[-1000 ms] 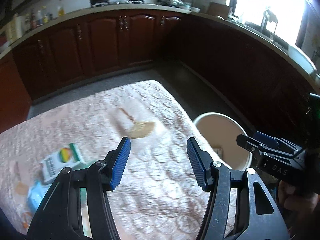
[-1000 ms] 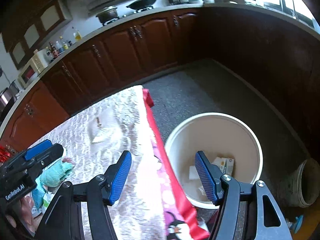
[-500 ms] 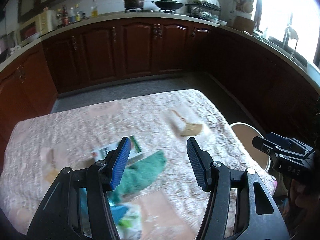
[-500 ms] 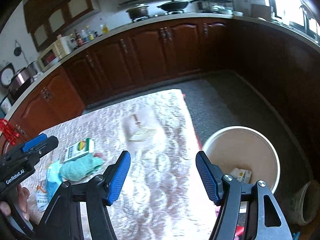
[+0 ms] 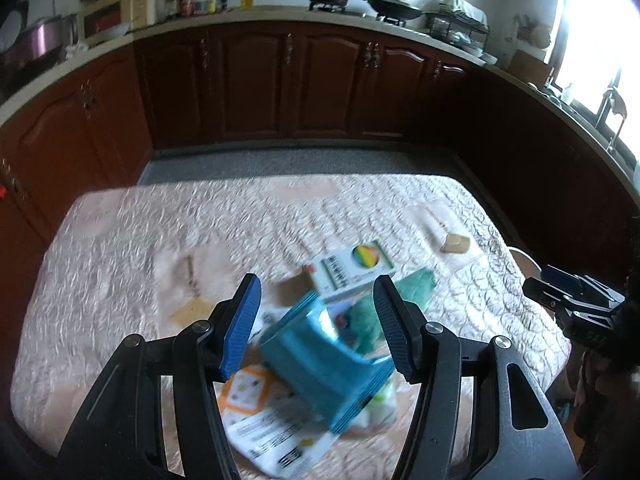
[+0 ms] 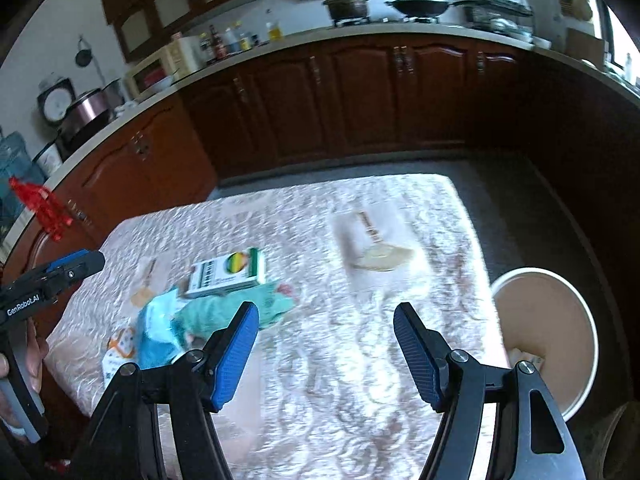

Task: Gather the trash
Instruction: 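Move both open tools back over the remaining trash on the table, then grasp the blue wet-wipe pack with the left tool while the right tool grasps the green towel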

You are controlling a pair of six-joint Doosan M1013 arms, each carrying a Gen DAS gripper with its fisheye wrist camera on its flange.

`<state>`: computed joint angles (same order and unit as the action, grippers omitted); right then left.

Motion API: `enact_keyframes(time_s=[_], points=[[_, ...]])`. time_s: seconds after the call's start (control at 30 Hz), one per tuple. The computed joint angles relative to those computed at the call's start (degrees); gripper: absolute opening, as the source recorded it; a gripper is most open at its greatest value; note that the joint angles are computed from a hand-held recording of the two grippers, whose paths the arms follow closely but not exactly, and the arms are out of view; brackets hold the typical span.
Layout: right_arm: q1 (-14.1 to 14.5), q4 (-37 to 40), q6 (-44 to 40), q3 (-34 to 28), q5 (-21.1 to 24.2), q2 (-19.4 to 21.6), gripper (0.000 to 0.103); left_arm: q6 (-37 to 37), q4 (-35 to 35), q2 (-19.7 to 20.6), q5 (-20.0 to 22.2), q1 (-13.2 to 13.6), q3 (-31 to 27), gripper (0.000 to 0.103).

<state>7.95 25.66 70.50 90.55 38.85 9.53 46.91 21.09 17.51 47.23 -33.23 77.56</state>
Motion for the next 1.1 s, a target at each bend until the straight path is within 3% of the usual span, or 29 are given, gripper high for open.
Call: enact_keyframes(time_s=[0.2,0.33,0.5,0.7,0.87,1.1], points=[[1.5,4.1,-4.1,-1.3,3.6,1.8,0.068,2.3,-8.7,-1.1,-0.4,1.9,2.7,0.058],[2.7,3.3,-3.6,-2.6,5.8,3.6,0.068,2.3,-12.6,-0.9,-0.8,2.1,3.6,0.064],[3.4,4.0,-0.9,-5.2,9.9,6.8,0.068,1.2,-18.4,0.4,-1.5,2.9,3.5,0.065],[3.3,7.6,1.6,-7.3,12.3,9.7,0.069,-5.4,-15.7,2.8,1.0,3.0,1.5,0.065],[3.1,10.5,3.9,-9.3,15.0,12.1,0.070,-6.7,-14.7,4.4,3.4,2.8,0.1,0.065],[2.8,16.4,5.6,-10.4,17.5,14.9,0.070,-6.5,-14.0,4.8,3.1,2.6,0.4,0.065]])
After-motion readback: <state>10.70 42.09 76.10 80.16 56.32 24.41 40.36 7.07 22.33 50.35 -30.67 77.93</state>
